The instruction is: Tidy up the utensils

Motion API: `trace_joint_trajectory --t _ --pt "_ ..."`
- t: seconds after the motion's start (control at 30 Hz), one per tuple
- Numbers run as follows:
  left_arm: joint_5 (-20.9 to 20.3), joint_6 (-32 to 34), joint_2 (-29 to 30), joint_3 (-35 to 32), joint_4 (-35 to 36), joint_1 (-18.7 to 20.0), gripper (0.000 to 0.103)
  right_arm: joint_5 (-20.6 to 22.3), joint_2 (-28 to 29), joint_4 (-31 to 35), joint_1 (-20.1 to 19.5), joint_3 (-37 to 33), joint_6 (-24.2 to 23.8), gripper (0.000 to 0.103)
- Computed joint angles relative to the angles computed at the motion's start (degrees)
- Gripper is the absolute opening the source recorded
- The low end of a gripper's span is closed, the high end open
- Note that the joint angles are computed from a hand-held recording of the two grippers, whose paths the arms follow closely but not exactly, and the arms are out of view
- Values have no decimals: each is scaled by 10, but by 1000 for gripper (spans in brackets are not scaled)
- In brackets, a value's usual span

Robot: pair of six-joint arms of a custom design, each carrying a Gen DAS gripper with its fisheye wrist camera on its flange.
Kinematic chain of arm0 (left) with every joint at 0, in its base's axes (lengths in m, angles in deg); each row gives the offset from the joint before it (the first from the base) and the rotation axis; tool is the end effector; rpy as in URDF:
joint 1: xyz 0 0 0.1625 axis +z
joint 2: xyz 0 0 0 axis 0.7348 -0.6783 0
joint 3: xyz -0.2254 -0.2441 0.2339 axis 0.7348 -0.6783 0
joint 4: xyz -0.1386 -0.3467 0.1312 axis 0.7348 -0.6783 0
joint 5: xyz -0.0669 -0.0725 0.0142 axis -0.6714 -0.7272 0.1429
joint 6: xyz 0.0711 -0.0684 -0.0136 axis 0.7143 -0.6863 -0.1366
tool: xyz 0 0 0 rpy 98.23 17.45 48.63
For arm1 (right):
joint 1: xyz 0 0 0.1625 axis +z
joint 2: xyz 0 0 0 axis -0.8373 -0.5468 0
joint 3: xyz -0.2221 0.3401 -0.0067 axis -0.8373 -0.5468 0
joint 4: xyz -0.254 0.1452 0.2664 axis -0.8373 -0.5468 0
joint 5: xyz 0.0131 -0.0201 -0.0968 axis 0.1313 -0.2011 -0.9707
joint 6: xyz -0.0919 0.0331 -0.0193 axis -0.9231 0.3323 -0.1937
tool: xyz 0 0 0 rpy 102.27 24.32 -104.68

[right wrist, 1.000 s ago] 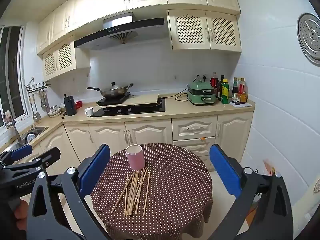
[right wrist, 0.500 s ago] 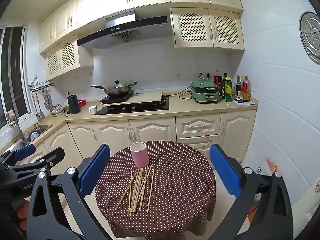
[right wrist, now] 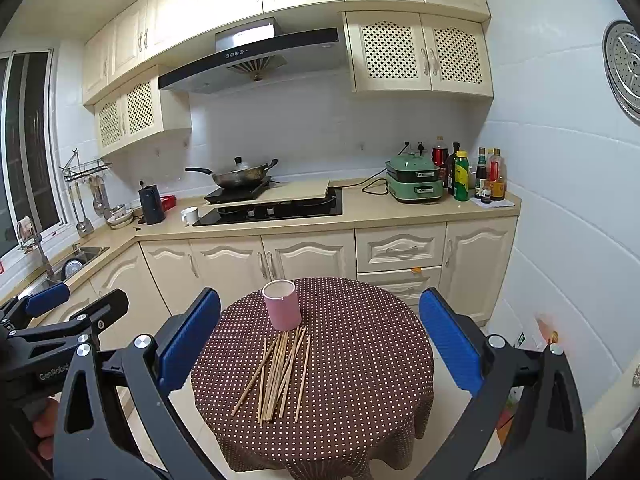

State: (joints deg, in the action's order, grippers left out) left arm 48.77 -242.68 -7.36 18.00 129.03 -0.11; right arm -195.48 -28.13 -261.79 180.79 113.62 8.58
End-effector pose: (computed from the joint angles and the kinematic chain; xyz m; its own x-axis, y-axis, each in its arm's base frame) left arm -0.2883 -0.6181 0.3838 -0.6838 0.1771 -0.7079 0.6951 0.4531 -0.5581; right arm 0.4569 -0.5802 0.1858 -0.7772 0.1458 0.6121 -0.5408 0.3424 -0.7683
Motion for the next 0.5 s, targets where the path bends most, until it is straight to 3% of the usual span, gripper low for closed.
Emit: trace_joint_trajectory --t 0.5 --pt "-10 3 -6 14 -7 -8 98 6 -6 30 1 5 22 96"
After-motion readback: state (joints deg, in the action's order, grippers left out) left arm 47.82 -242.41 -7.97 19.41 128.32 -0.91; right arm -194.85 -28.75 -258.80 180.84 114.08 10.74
